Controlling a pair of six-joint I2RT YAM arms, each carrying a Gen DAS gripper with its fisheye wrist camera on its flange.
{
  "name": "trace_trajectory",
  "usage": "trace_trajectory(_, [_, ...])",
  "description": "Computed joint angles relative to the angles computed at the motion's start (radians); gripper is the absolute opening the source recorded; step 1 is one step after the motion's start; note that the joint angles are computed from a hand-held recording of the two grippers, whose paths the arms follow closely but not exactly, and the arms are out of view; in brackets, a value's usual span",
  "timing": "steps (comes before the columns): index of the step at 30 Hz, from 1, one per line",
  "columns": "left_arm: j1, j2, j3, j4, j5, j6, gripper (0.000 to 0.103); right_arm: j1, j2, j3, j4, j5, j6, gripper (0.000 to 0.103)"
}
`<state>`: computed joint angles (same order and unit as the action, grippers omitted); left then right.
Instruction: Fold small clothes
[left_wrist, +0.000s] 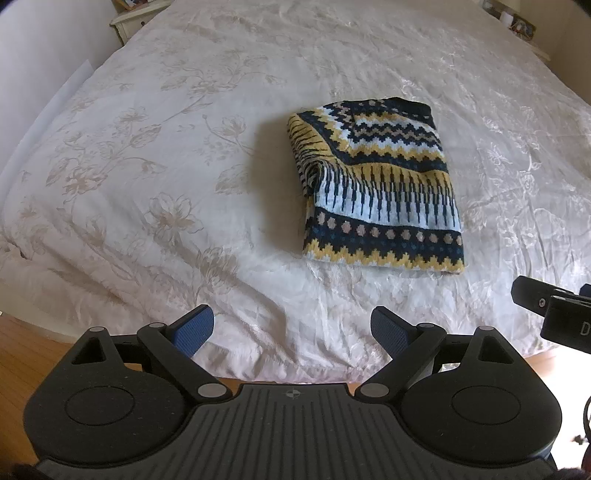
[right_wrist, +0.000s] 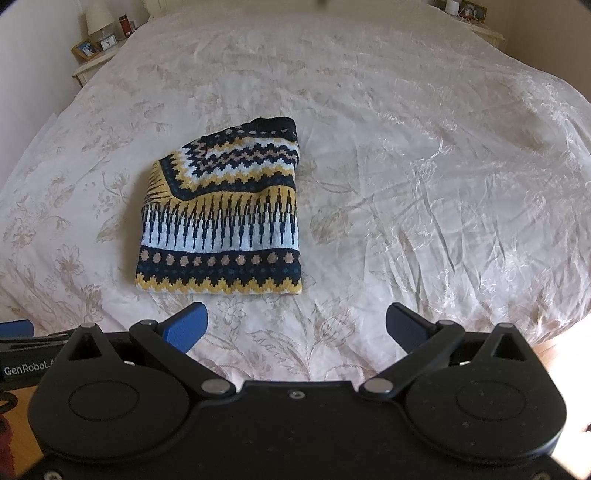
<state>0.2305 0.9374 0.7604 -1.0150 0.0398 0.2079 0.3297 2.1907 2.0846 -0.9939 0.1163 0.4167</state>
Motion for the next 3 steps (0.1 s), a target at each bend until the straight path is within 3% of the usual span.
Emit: trace_trajectory(3, [-0.008, 0.005, 0.0, 0.006, -0.005, -0.011, 0.093, 0.0, 0.002, 0.002, -0.001, -0.001, -0.001, 0.102])
